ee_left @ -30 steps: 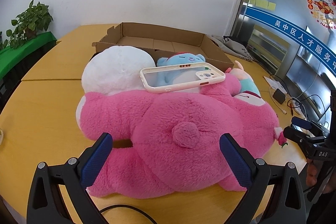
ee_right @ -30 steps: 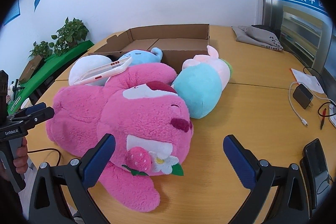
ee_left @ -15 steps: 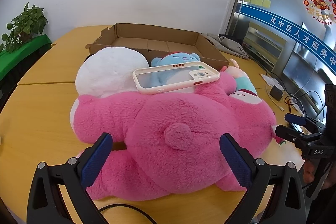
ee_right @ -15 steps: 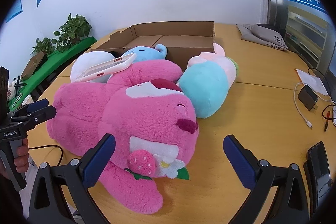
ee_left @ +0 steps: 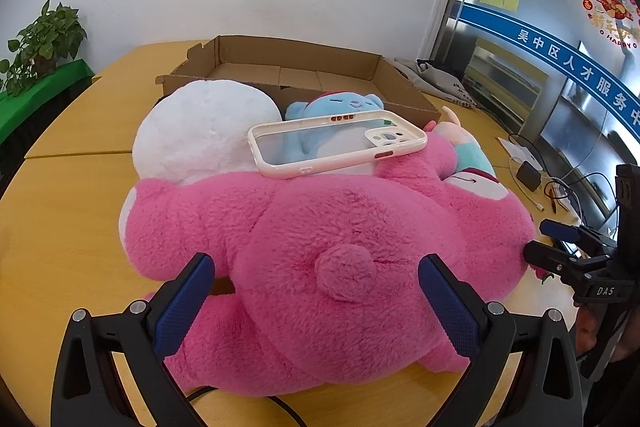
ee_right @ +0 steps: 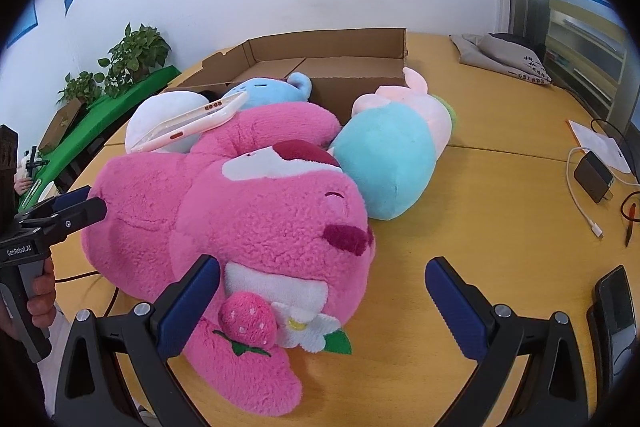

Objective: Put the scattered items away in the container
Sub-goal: 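Move both grippers toward the large pink bear plush on the pile, then close both grippers on the pink bear's body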

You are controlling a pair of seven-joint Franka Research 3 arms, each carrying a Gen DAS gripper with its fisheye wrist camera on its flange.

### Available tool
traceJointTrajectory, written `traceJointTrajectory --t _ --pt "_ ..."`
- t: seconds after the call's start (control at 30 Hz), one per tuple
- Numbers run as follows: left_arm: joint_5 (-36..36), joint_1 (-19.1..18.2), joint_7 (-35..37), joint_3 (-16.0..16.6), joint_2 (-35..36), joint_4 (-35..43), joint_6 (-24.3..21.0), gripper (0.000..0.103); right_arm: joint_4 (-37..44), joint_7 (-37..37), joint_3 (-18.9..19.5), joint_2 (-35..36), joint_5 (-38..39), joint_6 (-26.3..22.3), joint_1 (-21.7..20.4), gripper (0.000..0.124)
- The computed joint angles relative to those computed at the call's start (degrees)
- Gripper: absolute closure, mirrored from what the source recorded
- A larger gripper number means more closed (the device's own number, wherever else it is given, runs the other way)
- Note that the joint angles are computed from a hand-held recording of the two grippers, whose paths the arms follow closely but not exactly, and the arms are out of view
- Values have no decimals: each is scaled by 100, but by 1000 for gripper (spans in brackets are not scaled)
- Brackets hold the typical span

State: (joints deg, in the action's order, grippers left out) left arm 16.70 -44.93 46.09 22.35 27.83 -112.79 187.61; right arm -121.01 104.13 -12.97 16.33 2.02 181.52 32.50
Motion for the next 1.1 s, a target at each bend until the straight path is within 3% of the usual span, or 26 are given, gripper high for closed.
traceJointTrajectory --t 0.17,0.37,0.5,0.57,0.63,0.77,0.8,0.87,0.9,0.93,1.1 --pt "-68 129 1 -95 43 19 16 0 100 -113 131 81 -1 -119 -94 21" --pt "-40 571 101 -551 87 149 27 0 43 -162 280 37 8 -102 -249 21" --pt "-38 782 159 -766 60 111 28 0 124 -433 778 90 301 -103 -694 21" --pt "-46 814 175 -791 50 70 48 0 205 -710 1258 152 595 -112 -1104 21" --pt "-57 1077 215 -1065 50 55 84 0 295 -984 1586 223 833 -156 -1369 21" --pt "-51 1905 338 -1961 180 208 16 0 472 -1385 1765 424 1066 -196 -1494 21" --pt "-29 2157 382 -2237 224 258 -26 0 515 -1509 2027 477 1204 -221 -1743 22" --pt "21 2734 502 -2865 311 324 -98 5 607 -2096 2942 620 1845 -280 -2571 24" --pt "69 3080 593 -3242 357 324 -82 13 650 -2369 3260 687 2096 -324 -2849 31" --pt "100 3245 649 -3419 365 291 -40 14 644 -2489 3379 713 2187 -289 -2942 32" --pt "132 3044 728 -3214 208 102 89 33 480 -2829 3292 596 2489 64 -2706 52"
